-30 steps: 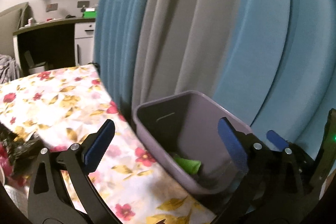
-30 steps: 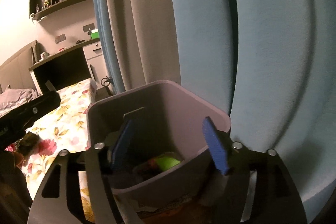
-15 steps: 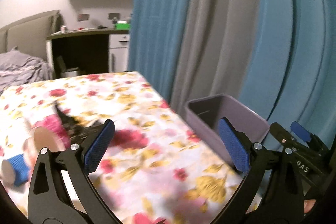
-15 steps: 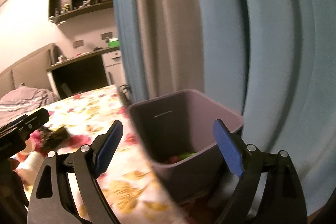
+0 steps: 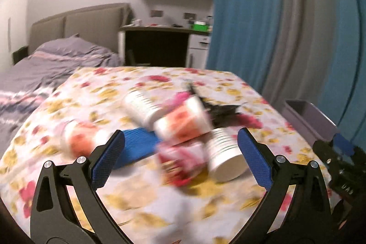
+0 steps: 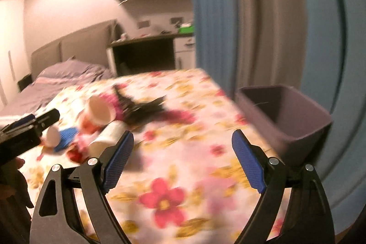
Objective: Collect trash
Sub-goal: 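Move both tools back over the remaining cups, then grasp the red wrapper with the left tool while the right tool grasps a green-grid white cup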
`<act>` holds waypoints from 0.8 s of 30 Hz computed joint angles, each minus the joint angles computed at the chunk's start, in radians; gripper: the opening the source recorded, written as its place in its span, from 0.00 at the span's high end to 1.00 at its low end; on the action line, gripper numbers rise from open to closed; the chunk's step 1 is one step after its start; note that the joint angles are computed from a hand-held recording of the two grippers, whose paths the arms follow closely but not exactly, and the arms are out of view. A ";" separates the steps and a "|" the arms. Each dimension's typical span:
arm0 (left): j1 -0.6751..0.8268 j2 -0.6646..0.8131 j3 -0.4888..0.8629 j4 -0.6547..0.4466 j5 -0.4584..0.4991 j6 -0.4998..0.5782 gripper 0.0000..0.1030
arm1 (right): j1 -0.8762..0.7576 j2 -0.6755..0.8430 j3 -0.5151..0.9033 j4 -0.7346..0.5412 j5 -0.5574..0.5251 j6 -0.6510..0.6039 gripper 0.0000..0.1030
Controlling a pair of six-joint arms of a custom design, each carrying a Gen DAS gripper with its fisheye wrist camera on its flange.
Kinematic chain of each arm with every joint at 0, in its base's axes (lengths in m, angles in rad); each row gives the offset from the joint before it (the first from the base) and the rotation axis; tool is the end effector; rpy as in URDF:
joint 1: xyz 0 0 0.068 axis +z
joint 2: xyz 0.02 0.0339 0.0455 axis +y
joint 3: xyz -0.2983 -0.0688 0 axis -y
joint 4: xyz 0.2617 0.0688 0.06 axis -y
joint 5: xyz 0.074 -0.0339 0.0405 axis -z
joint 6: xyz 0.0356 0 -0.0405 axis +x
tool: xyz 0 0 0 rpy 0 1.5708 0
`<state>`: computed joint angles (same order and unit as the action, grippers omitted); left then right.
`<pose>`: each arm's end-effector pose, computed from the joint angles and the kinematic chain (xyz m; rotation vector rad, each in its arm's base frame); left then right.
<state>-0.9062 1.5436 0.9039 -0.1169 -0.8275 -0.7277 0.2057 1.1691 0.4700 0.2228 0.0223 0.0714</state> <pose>0.2235 -0.2428 0.2363 -0.2007 2.0442 -0.0279 0.2348 0.0482 0.2153 -0.1237 2.0466 0.1499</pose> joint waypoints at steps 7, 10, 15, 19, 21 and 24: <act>0.019 -0.162 -0.168 -0.025 -0.031 -0.067 0.06 | 0.203 0.160 0.045 0.041 0.119 0.012 0.18; 0.029 -0.180 -0.194 -0.011 -0.011 -0.072 0.06 | 0.221 0.217 0.079 0.036 0.130 0.009 0.23; 0.048 -0.150 -0.192 0.037 0.034 -0.054 0.06 | 0.246 0.295 0.132 0.020 0.140 0.003 0.31; 0.056 -0.102 -0.172 0.064 0.063 -0.033 0.06 | 0.251 0.339 0.166 0.006 0.143 -0.002 0.44; 0.061 -0.080 -0.162 0.070 0.081 -0.030 0.06 | 0.247 0.354 0.180 -0.001 0.134 -0.004 0.51; 0.066 -0.053 -0.148 0.078 0.099 -0.027 0.06 | 0.239 0.372 0.195 -0.011 0.118 -0.007 0.67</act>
<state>-0.8399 1.4908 0.7559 -0.0392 -0.7286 -0.7547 0.4446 1.5416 0.6645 0.2118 0.1400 0.0646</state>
